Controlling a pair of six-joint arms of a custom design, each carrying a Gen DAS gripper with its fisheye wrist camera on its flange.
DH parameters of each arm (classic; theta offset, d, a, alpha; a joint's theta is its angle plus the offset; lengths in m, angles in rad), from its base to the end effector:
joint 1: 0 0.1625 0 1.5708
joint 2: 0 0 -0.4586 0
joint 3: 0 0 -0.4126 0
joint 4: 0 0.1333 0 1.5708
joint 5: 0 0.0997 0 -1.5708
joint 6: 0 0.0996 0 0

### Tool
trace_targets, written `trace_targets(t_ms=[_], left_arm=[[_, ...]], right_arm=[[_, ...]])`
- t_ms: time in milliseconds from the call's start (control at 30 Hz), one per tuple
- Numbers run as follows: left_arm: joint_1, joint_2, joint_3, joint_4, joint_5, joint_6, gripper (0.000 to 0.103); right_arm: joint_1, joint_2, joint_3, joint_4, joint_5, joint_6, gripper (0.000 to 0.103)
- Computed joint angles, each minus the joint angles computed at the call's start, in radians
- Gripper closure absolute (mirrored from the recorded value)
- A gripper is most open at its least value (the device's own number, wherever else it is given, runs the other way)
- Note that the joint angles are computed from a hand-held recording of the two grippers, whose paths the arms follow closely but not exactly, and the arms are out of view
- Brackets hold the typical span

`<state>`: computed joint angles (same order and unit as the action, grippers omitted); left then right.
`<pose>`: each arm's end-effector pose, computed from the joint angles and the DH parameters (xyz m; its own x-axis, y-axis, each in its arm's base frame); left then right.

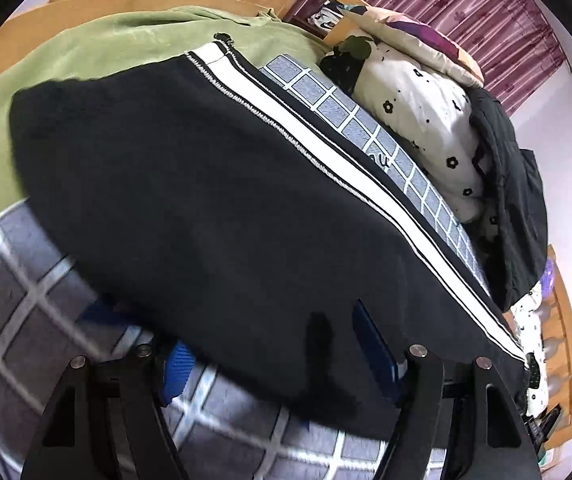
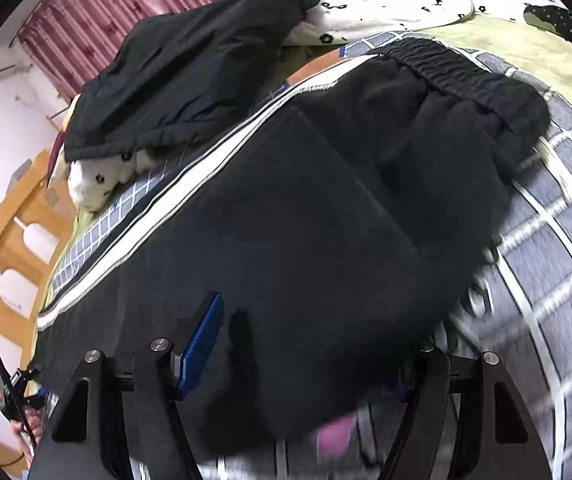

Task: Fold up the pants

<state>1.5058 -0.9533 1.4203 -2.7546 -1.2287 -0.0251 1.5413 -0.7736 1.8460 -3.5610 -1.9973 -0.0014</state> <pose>0.1163 -0.7800 0.3454 -0.9553 -0.1776 -0.2363 0.0250 0.7481 -0.6631 0.0727 -0.6603 0.1446 -0.9004 0.3544 0.2525 0.0167 0.6078 -0.7939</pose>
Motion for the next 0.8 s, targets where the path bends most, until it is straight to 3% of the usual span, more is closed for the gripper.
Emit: trace_targets(t_ms=[33, 67, 100, 133, 167, 200, 267, 433, 600, 700, 800], left_arm=[[-0.004, 0.008, -0.007, -0.01, 0.03, 0.0, 0.057], [-0.006, 0.018, -0.017, -0.017, 0.066, -0.011, 0.064], [-0.004, 0.021, -0.026, -0.011, 0.082, -0.027, 0.078], [0.0, 0.023, -0.037, 0.002, 0.085, -0.05, 0.085], [0.008, 0.02, -0.047, 0.024, 0.061, -0.077, 0.088], [0.011, 0.015, -0.051, 0.037, 0.045, -0.097, 0.091], [0.006, -0.005, -0.03, 0.021, 0.031, -0.1, 0.093], [-0.044, -0.089, 0.073, -0.021, 0.047, -0.012, 0.094], [-0.081, -0.195, 0.224, -0.01, 0.032, 0.069, 0.093], [-0.084, -0.27, 0.343, -0.01, 0.001, 0.097, 0.093], [-0.087, -0.318, 0.446, -0.034, 0.027, 0.124, 0.092]], right_arm=[[-0.005, 0.003, -0.013, 0.004, 0.008, 0.003, 0.034], [-0.012, 0.006, -0.025, -0.002, 0.022, 0.011, 0.038], [-0.019, 0.007, -0.036, -0.006, 0.033, 0.031, 0.047], [-0.025, 0.01, -0.048, -0.007, 0.038, 0.049, 0.055], [-0.031, 0.012, -0.058, -0.007, 0.034, 0.073, 0.079], [-0.036, 0.008, -0.067, 0.008, 0.027, 0.1, 0.084], [-0.044, -0.01, -0.055, 0.007, 0.062, 0.129, 0.087], [-0.009, -0.071, 0.036, -0.13, 0.095, 0.078, 0.09], [0.021, -0.186, 0.152, -0.155, 0.034, 0.057, 0.09], [0.009, -0.28, 0.269, -0.164, 0.025, 0.065, 0.09], [-0.012, -0.35, 0.392, -0.191, 0.0, 0.03, 0.09]])
